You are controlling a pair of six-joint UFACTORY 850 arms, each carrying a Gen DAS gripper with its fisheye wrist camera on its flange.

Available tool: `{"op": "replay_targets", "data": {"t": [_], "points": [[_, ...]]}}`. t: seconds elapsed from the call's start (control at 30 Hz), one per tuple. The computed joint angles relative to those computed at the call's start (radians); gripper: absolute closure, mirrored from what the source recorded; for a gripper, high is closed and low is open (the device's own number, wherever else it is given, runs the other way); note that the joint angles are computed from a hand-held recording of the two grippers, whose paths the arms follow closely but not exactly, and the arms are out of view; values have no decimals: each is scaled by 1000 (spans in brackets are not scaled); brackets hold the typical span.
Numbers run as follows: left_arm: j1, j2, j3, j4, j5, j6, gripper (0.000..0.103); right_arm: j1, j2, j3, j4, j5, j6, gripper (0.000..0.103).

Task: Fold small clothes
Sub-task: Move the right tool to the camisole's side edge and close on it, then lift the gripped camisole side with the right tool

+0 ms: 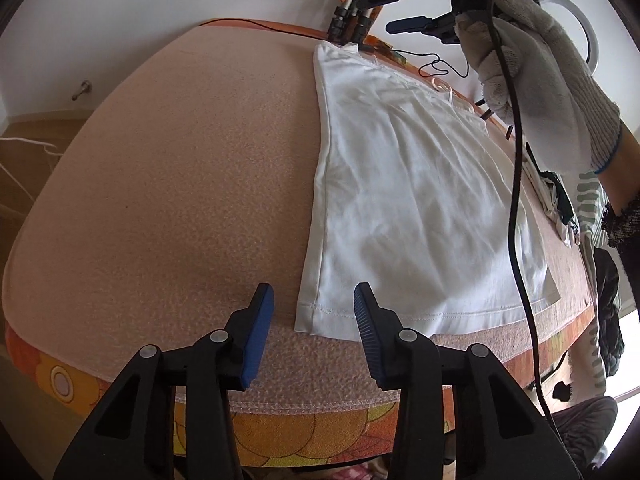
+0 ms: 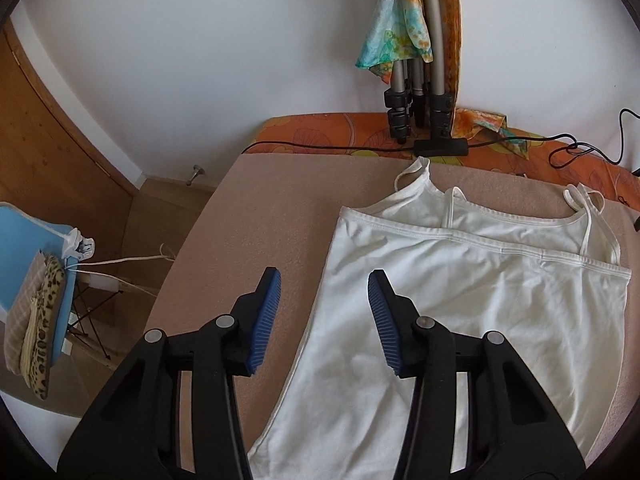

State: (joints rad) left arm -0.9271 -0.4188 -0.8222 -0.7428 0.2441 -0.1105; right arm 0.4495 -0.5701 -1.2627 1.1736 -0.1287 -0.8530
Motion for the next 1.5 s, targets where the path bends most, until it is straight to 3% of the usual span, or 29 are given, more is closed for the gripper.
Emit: {"op": "replay_targets", "data": {"t": [0.1, 0.27, 0.3, 0.37, 0.53, 0.87, 0.97, 1.2, 1.5], "points": [[10, -3, 7, 91, -3, -95, 64, 4, -61, -71, -227, -19, 235, 55], [5, -8, -1, 25, 0, -10, 64, 19, -152, -184, -682, -53, 667, 55], [5, -8, -2, 43, 1, -25, 66, 22, -168, -205, -733, -63, 714, 55], [12, -9, 1, 170, -1, -150, 84, 27, -200, -252, -851, -84, 825, 55], [20, -6, 15, 394, 29, -373, 93, 35, -272, -358, -1082, -149, 1041, 56], [25, 3, 29, 512, 92, -475, 96, 53, -403, -540, -1352, -297, 1270, 72], [23, 7, 28, 495, 105, -444, 96, 61, -429, -573, -1452, -344, 1351, 89], [3, 20, 28, 434, 134, -352, 97, 37, -389, -521, -1389, -287, 1307, 95], [-41, 29, -2, 411, 148, -267, 97, -9, -213, -306, -1456, -180, 1373, 96]]}}
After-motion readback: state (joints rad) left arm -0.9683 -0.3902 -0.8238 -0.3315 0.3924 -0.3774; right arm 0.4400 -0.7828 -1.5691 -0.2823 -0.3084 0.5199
